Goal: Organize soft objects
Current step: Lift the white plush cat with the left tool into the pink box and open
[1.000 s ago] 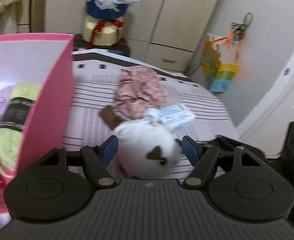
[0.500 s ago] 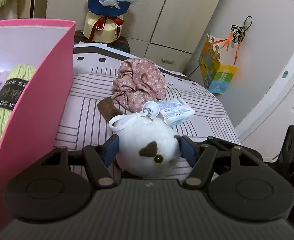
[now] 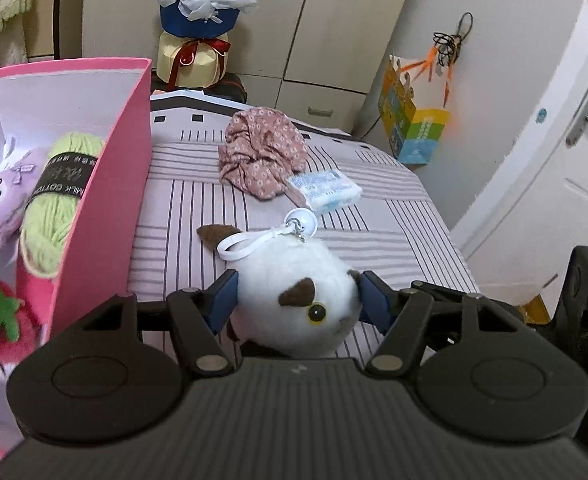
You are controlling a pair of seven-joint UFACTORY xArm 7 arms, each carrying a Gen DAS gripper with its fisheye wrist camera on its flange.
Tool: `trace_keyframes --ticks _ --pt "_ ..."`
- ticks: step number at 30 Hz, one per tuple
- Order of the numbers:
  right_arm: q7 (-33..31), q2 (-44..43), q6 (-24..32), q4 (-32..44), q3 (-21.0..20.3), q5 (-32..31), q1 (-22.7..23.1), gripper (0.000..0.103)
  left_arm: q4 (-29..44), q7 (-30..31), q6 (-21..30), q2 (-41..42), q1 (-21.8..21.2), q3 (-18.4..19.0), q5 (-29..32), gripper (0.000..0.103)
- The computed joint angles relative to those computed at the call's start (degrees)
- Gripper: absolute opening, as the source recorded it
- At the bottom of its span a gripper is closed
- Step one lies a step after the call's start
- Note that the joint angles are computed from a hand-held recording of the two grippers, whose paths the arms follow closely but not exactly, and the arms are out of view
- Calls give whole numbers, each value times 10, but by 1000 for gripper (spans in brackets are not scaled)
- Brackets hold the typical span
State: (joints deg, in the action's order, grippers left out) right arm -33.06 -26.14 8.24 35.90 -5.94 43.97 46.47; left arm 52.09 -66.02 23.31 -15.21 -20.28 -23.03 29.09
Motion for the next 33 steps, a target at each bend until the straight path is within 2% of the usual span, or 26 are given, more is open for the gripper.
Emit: trace_keyframes --ticks 8,10,14,21,27,33 --pt "160 -82 43 -45 101 -108 -91 69 -45 88 -7 -62 -52 29 -113 65" --pt "197 -105 73 -46 118 -140 -109 69 -57 110 -8 -80 -62 31 -142 64" --pt "254 -146 129 -45 126 -187 -122 69 -67 150 0 -110 -84 35 -198 63" --pt "299 -207 231 -24 134 -243 -127 69 -91 249 26 -174 -149 75 -321 62" --pt "311 -223 289 23 151 -268 -129 69 -108 269 45 -248 -140 54 -342 62" --pt "330 -217 318 77 188 -291 -138 69 -111 287 87 -318 -138 63 -363 62"
